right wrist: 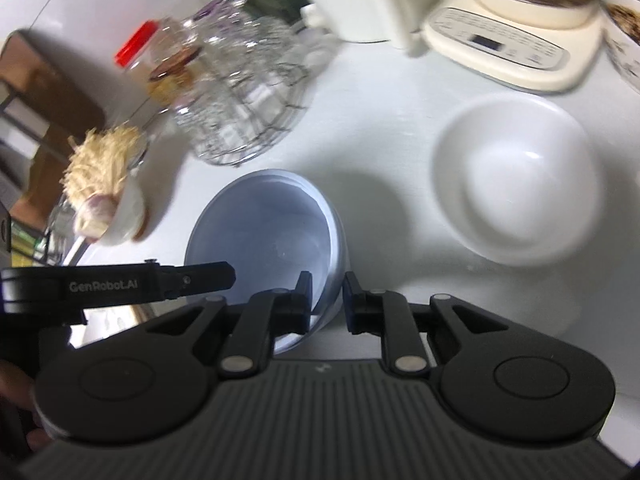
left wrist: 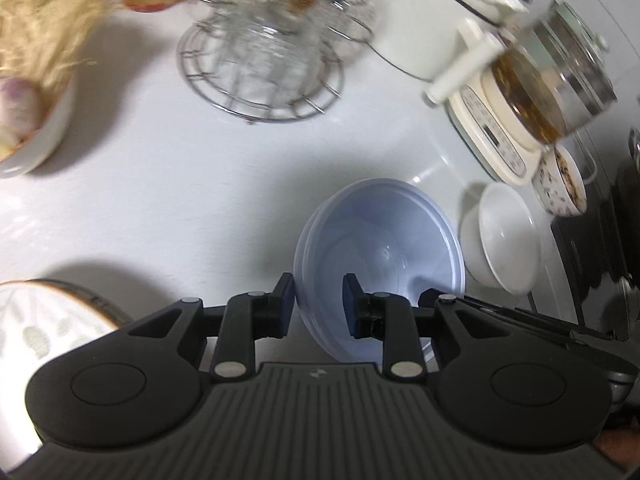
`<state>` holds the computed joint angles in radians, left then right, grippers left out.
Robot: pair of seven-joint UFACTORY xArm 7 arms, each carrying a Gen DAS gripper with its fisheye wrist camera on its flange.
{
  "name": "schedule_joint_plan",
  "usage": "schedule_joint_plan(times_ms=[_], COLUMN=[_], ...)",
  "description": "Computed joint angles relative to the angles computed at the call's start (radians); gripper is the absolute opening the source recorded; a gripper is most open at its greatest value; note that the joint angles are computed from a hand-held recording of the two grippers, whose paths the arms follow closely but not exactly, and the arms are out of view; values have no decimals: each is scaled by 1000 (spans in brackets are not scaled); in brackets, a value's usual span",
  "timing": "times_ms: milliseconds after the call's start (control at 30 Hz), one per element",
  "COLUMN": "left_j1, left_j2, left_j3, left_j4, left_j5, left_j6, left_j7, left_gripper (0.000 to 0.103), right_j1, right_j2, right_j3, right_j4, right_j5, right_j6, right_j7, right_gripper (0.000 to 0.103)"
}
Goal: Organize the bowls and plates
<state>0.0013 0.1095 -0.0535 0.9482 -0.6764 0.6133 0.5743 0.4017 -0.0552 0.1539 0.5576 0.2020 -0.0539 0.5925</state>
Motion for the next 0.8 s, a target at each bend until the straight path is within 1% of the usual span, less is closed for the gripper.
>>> schedule_joint_plan(times_ms=[33,100,167,267,367,467,533,567,600,633,700,767,800], left_j1=[3,9,12,13,15,15,16,18,18,16,12,10,7], left_j2=[-6,-14,-19,-21,-17,-17,-26,-37,-44,-51,-66,-91,-106], left_j3=[4,11,15,19,20,20,24,25,27,30,35,38,40], left_j4=[-6,-16,-27,-36,-45,-53,-55,-64,-70,-75,-86,-100,-110], left_j5=[-1,-4,-8,-3,1,14,39,38,46,69,114,129,131], left_j6=[-4,-13,-29,-48,-59,-65,-51,-55,-59,-64,-77,-86,-96], left_j7=[-6,-21,-37,-68,-94,-124,-162,-164,-169,-185,-224,-241,-245], left_gripper=[30,30,30,30,30,30,30,31,32,32,32,32,32], right_j1=[43,66,79,53,17,-14,-30,-36,-42,-43,-38,-31,-28], right_j2=[8,24,40,62,81,97,101,100,99,96,88,77,67], right_j3=[-29,-36,-28,11,43,76,89,96,106,109,102,86,78], right_j4=[13,39,67,104,131,154,166,171,177,182,185,185,182], right_j5=[59,118,232,331,353,426,470,504,568,610,643,605,580], right_j6=[-2,6,18,43,71,98,121,130,135,143,150,162,166], right_j7=[-67,-152,-276,-399,-450,-542,-602,-641,-708,-756,-800,-778,-755], right_gripper=[19,19,19,19,19,19,19,20,21,21,21,21,25])
